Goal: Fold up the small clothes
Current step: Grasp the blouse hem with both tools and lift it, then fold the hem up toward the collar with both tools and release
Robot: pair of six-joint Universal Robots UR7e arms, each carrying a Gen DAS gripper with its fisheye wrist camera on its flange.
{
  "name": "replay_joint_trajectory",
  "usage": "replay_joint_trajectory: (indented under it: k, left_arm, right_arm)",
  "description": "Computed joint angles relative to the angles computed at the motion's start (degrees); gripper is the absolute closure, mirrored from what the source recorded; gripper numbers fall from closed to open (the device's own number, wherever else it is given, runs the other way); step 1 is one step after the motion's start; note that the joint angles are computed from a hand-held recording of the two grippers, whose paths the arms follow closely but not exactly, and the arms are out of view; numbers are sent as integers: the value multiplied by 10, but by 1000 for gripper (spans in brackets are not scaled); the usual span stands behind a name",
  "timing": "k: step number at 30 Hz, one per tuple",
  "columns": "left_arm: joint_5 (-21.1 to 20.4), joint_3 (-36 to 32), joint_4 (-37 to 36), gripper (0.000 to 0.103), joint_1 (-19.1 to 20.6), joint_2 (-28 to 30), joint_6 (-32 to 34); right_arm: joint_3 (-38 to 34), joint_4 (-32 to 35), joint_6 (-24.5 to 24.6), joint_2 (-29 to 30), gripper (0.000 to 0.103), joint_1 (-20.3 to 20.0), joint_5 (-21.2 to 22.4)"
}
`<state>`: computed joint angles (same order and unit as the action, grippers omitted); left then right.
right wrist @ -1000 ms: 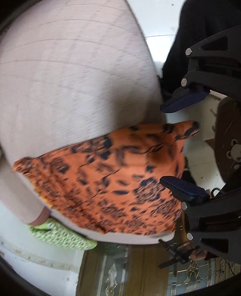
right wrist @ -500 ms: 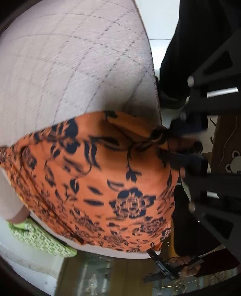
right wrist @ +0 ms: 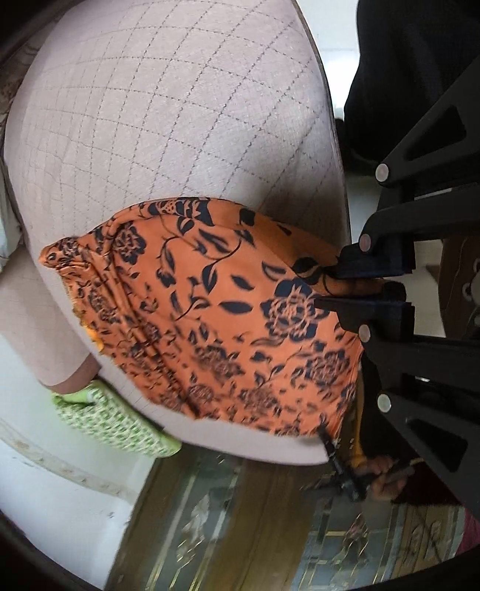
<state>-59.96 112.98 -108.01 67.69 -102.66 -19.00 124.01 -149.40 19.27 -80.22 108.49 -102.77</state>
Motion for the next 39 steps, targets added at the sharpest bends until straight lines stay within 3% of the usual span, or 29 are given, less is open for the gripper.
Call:
replay_joint_trajectory:
  k: [7, 20, 24, 27, 33, 34, 36, 37, 39]
  left_arm:
    - [-42, -21, -31, 92, -20, -25, 17]
    - [-66, -103, -87, 93, -37, 60, 36]
    - [-38, -123, -85, 93, -42, 91, 36]
    - [-31, -117, -77, 93, -37, 91, 31]
    - [-19, -76, -49, 93, -29, 56, 4]
    - [-4, -68, -32, 93, -33, 46, -6]
    - [20, -60, -14, 88, -37, 36, -21]
    - [34, -57, -3, 83, -37, 30, -32]
    - [56, -55, 23, 42, -38, 25, -60]
  right_arm:
    - [-15, -53, -15, -19, 94, 19, 33]
    - [-78, -129, -29, -15, 94, 7, 79]
    - [-142, -33, -25, 10, 94, 15, -1]
    - [-166, 67, 15, 22, 93, 4, -16]
    - [-101, 95, 52, 21, 91, -16, -16]
    - [-82, 87, 56, 17, 88, -22, -9]
    - [-41, 76, 69, 12, 60, -30, -17]
    - [-33, 82, 77, 12, 32, -27, -30]
    - [-14, 63, 92, 16, 29, -19, -54]
